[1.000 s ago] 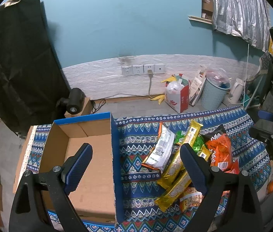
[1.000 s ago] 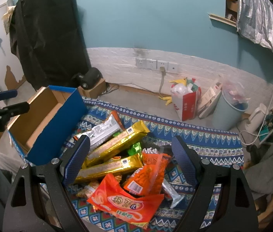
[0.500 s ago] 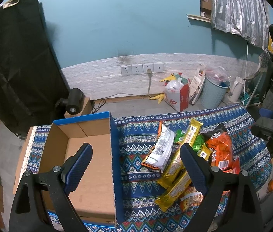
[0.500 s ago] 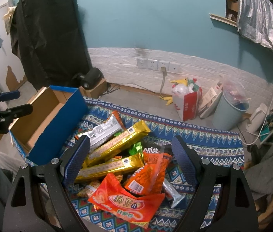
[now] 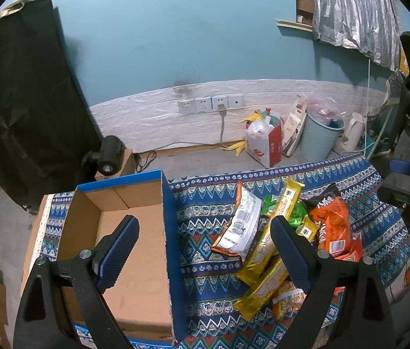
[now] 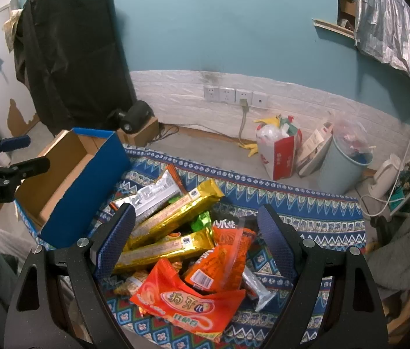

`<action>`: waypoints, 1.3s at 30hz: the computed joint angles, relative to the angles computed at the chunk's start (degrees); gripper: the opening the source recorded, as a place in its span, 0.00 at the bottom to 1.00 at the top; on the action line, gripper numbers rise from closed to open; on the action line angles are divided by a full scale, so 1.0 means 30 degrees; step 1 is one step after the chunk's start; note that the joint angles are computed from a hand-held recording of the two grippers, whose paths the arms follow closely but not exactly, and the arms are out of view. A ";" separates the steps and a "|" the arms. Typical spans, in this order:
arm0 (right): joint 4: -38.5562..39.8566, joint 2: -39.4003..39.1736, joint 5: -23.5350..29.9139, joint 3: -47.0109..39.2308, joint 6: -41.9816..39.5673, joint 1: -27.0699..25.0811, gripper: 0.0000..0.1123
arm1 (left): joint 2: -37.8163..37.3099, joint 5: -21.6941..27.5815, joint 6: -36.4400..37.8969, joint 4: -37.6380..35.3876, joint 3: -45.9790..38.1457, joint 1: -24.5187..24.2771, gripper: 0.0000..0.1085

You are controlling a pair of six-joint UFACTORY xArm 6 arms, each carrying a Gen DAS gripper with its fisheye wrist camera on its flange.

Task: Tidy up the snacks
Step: 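Grasp the white-and-orange bag with the left gripper while the right grasps the orange chip bag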

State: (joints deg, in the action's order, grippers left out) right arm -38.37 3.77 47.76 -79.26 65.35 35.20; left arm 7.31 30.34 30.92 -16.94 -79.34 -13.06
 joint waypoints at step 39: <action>0.8137 0.3409 -0.2945 0.2175 -0.4012 -0.3259 0.72 | 1.0028 0.5350 -0.1531 0.2194 -0.9440 -0.1387 0.86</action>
